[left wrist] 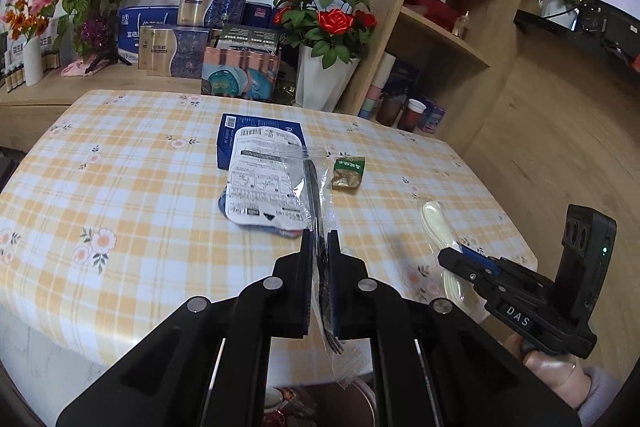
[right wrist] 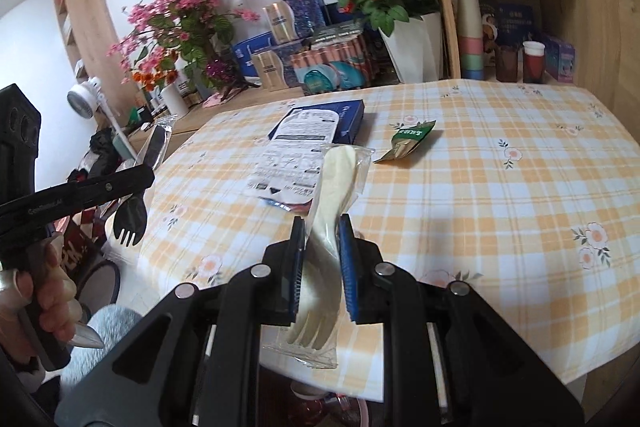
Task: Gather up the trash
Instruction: 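Carry the black fork in the left tool while the right tool carries the clear fork over the bin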
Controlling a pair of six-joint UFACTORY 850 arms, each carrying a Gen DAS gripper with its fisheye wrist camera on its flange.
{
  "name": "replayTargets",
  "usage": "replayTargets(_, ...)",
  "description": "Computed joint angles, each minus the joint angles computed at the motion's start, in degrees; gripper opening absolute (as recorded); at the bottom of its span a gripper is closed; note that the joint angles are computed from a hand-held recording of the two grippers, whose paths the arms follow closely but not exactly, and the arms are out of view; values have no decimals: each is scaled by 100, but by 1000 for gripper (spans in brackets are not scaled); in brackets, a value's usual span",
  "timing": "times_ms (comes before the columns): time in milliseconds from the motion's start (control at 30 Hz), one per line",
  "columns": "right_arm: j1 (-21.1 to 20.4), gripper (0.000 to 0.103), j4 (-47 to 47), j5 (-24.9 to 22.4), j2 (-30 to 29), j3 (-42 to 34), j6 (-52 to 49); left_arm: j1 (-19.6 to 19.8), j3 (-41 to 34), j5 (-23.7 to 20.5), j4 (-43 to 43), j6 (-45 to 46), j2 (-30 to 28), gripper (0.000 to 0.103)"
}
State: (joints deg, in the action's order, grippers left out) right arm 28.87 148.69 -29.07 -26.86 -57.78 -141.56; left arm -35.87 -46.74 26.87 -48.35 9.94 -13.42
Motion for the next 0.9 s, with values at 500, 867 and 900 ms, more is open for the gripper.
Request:
replayTargets(500,403,20,251,-54,738,883,-652,-676,974,459,-509,-289,792,7)
replayTargets(867,618,20,362,27,965,1252,-817,-1095,1435,827,-836,-299,1165,8)
replayTargets(900,628,20,355,33,968,1269,-807,-1123,1464,853,-884,-278,1194,8)
